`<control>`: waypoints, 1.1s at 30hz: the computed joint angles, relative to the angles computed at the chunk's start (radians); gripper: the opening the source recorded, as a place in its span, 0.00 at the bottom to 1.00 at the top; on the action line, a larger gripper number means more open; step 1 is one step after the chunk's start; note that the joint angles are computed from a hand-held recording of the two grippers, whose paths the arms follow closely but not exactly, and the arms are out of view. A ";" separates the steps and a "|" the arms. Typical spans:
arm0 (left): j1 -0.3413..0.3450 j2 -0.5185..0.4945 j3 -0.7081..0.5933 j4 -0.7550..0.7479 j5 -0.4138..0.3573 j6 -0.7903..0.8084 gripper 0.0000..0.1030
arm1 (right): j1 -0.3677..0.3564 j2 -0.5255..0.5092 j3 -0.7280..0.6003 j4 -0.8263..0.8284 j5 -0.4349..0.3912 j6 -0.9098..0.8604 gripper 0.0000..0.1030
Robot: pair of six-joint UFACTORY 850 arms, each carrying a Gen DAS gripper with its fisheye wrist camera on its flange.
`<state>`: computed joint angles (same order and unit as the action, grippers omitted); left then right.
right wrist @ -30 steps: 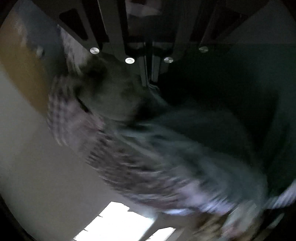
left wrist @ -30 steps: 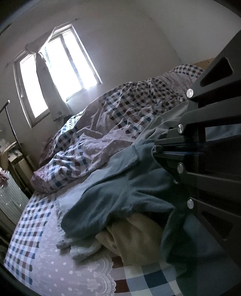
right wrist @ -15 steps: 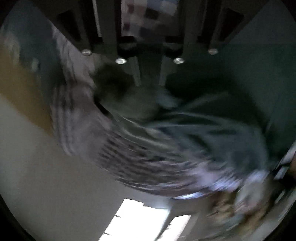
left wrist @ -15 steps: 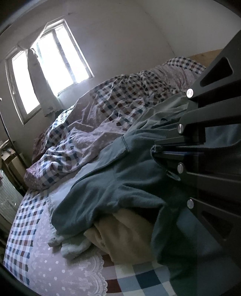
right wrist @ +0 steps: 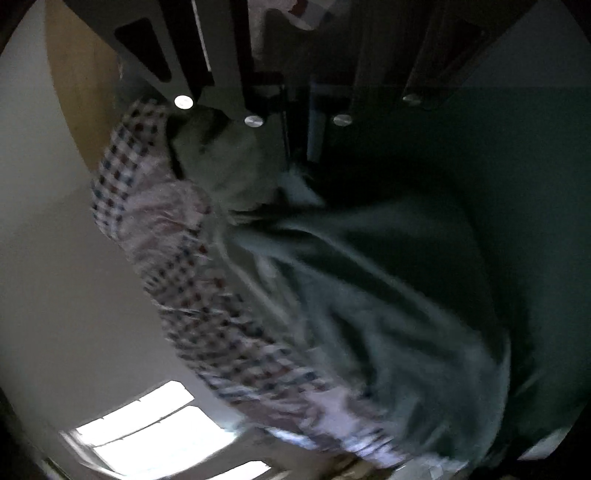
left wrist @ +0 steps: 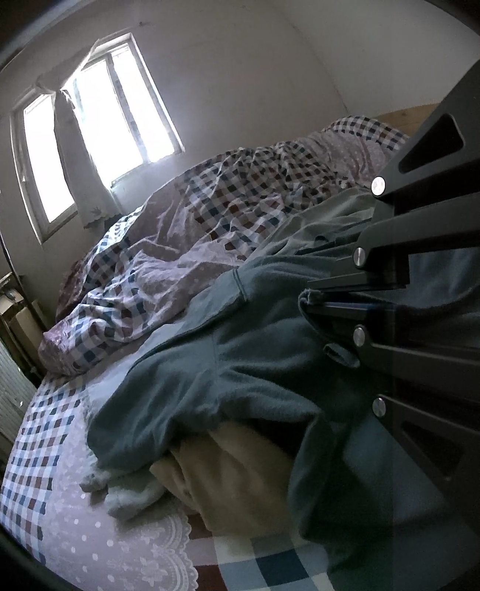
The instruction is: Fold clothes
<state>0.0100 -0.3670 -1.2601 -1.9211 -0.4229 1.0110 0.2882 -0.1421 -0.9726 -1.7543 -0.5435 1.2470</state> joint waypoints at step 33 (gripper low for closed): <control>-0.039 -0.044 -0.047 0.530 0.106 -0.470 0.03 | -0.290 -0.332 -0.719 2.010 -0.146 -1.309 0.50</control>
<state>-0.0291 -0.4113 -1.3069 -1.3915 -0.3172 0.5412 -0.0014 -0.4740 -1.6915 0.2560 -0.6899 -0.0620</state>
